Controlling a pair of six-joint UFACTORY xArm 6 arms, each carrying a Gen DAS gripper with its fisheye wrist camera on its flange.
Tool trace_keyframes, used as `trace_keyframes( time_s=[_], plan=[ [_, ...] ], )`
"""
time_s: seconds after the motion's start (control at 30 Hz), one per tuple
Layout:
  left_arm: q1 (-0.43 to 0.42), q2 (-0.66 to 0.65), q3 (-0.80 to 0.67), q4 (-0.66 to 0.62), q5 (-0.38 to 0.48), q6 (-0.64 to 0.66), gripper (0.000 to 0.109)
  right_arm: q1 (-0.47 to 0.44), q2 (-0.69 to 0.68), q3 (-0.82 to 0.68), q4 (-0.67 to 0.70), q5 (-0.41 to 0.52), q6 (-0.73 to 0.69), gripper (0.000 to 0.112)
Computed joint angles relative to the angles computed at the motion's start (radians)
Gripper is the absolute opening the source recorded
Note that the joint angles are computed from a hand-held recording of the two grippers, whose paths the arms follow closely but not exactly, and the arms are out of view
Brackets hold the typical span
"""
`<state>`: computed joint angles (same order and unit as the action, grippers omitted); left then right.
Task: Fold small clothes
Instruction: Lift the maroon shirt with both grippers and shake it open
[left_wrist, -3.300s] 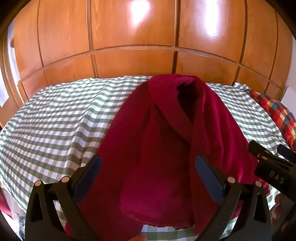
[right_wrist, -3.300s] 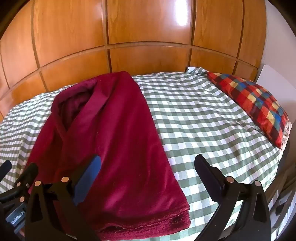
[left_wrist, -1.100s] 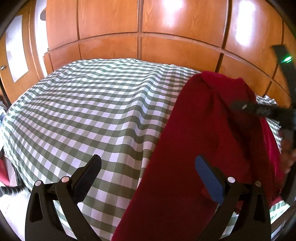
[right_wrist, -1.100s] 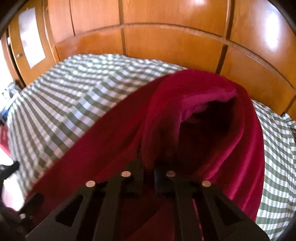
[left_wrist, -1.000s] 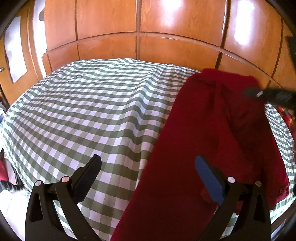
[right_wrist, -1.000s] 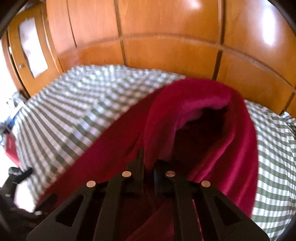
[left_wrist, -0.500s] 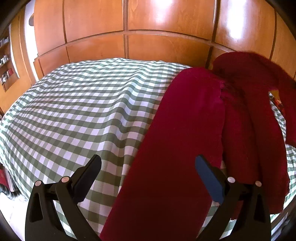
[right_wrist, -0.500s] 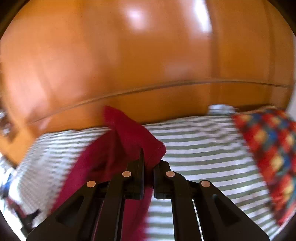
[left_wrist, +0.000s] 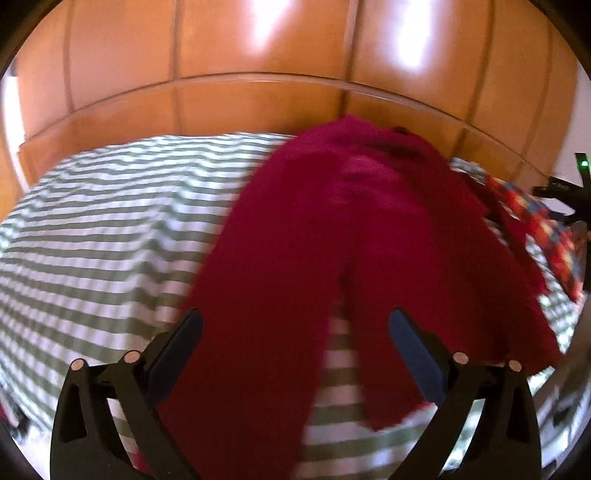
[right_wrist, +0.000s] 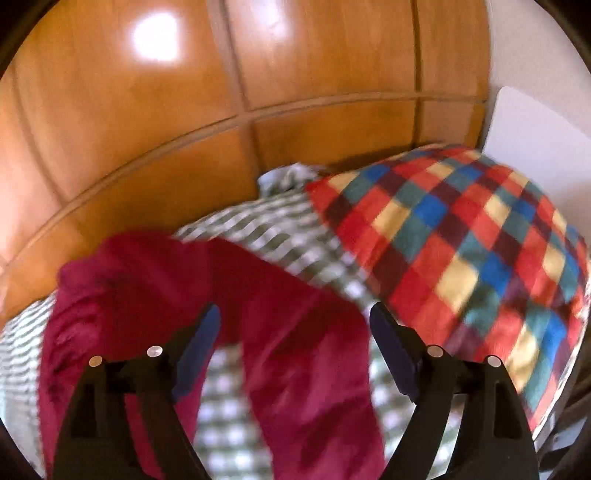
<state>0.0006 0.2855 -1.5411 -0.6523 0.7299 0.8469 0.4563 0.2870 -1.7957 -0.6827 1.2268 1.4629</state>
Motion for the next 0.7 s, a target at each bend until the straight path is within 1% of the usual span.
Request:
trace_keyframes(
  time_s=[0.03, 0.07, 0.1, 0.13, 0.17, 0.23, 0.27, 0.3, 0.33, 0.37, 0.4, 0.43, 0.47, 0.5, 0.53, 0.57, 0.63, 0.7],
  plan=[
    [0.0, 0.001, -0.004, -0.01, 0.036, 0.011, 0.096, 0.005, -0.036, 0.059, 0.019, -0.067, 0.01, 0.082],
    [-0.001, 0.004, -0.008, -0.011, 0.072, 0.013, 0.096, 0.018, -0.076, 0.128, 0.058, -0.157, 0.013, 0.082],
    [-0.002, 0.005, -0.008, -0.014, 0.094, 0.011, 0.095, 0.031, -0.106, 0.189, 0.101, -0.249, 0.008, 0.079],
    [-0.001, 0.01, -0.014, -0.019, 0.13, 0.008, 0.093, 0.039, -0.12, 0.226, 0.137, -0.316, -0.004, 0.078],
    [0.001, 0.022, -0.03, -0.022, 0.181, 0.003, 0.088, 0.054, -0.131, 0.272, 0.201, -0.408, -0.029, 0.077],
    [-0.007, 0.025, -0.023, -0.021, 0.205, 0.013, 0.086, 0.089, -0.116, 0.334, 0.36, -0.591, -0.099, 0.074],
    [-0.012, 0.027, -0.022, -0.022, 0.205, 0.023, 0.079, 0.099, -0.105, 0.353, 0.427, -0.651, -0.135, 0.073],
    [-0.015, 0.031, -0.022, -0.026, 0.208, 0.031, 0.075, 0.115, -0.086, 0.357, 0.484, -0.698, -0.156, 0.073],
    [-0.021, 0.036, -0.023, -0.031, 0.209, 0.039, 0.066, 0.127, -0.064, 0.358, 0.533, -0.748, -0.175, 0.073],
    [-0.024, 0.045, -0.031, -0.038, 0.218, 0.045, 0.041, 0.136, -0.037, 0.352, 0.588, -0.798, -0.202, 0.073],
    [-0.023, 0.072, -0.066, -0.04, 0.268, 0.038, 0.022, 0.141, -0.013, 0.336, 0.608, -0.805, -0.212, 0.068],
    [-0.02, 0.078, -0.077, -0.04, 0.291, 0.031, 0.012, 0.145, 0.01, 0.306, 0.6, -0.782, -0.201, 0.055],
    [-0.02, 0.075, -0.073, -0.055, 0.284, 0.043, 0.011, 0.147, 0.032, 0.27, 0.577, -0.75, -0.184, 0.035],
    [-0.02, 0.07, -0.072, -0.062, 0.283, 0.059, 0.01, 0.147, 0.041, 0.248, 0.554, -0.722, -0.172, 0.024],
    [-0.017, 0.062, -0.069, -0.076, 0.282, 0.08, 0.009, 0.149, 0.047, 0.212, 0.515, -0.671, -0.159, 0.02],
    [-0.012, 0.063, -0.08, -0.091, 0.284, 0.096, 0.009, 0.152, 0.047, 0.192, 0.485, -0.639, -0.153, 0.016],
    [0.009, 0.06, -0.106, -0.115, 0.303, 0.12, 0.008, 0.155, 0.033, 0.151, 0.399, -0.562, -0.148, 0.015],
    [0.042, 0.068, -0.154, -0.137, 0.34, 0.129, 0.008, 0.154, 0.007, 0.136, 0.312, -0.493, -0.14, 0.014]
  ],
)
